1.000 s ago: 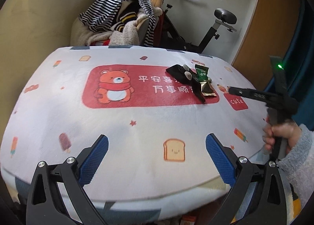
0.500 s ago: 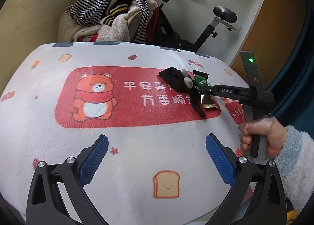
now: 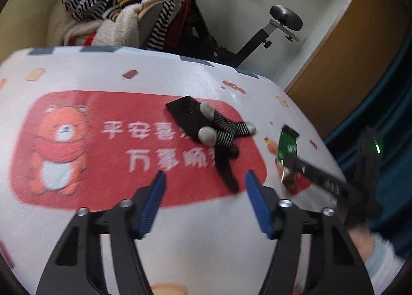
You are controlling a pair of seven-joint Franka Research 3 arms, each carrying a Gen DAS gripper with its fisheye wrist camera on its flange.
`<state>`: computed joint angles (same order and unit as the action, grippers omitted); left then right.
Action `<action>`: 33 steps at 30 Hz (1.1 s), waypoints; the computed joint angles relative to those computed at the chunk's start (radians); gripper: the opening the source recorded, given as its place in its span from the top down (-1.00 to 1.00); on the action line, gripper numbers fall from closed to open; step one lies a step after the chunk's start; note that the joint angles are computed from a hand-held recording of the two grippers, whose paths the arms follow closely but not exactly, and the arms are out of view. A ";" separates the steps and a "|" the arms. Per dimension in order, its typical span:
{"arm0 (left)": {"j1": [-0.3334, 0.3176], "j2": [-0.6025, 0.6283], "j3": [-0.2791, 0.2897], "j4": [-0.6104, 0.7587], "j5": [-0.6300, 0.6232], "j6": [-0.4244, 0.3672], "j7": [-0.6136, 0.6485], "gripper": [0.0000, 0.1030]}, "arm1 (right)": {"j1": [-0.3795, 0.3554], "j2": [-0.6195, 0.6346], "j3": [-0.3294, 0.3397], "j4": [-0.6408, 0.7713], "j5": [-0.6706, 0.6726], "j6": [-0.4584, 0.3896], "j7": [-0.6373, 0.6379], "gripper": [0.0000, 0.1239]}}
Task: Collect trash
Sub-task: 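Grasp the green snack bag with the right tool while the left tool grasps the black-and-white socks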
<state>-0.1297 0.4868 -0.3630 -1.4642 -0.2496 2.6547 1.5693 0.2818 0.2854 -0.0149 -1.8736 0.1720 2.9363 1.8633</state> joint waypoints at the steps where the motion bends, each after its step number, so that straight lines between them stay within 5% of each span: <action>1: -0.013 0.041 0.006 0.058 0.006 -0.021 -0.019 -0.02 | -0.012 -0.006 0.007 -0.017 0.011 0.017 -0.018 0.51; 7: -0.093 0.210 0.067 0.320 0.119 -0.129 -0.133 0.19 | -0.075 0.017 0.066 0.006 0.114 0.011 -0.125 0.51; 10: -0.098 0.264 0.053 0.405 0.134 -0.169 -0.123 0.29 | -0.092 0.015 0.086 0.001 0.168 0.021 -0.180 0.51; 12: -0.116 0.281 0.069 0.435 0.165 -0.186 -0.122 0.85 | -0.065 0.008 0.063 -0.017 0.160 0.037 -0.168 0.51; 27: -0.070 0.042 0.075 0.143 0.227 -0.059 -0.098 0.92 | 0.020 -0.001 -0.010 -0.017 0.013 0.012 -0.102 0.51; 33: 0.015 -0.162 0.026 -0.090 0.114 0.046 0.002 0.92 | -0.062 -0.114 0.131 -0.098 0.222 0.026 -0.304 0.51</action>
<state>-0.1148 0.3243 -0.3369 -1.5546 -0.1359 2.7005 1.5713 0.2198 0.1716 0.1162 -1.9711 0.3936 2.9626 1.5596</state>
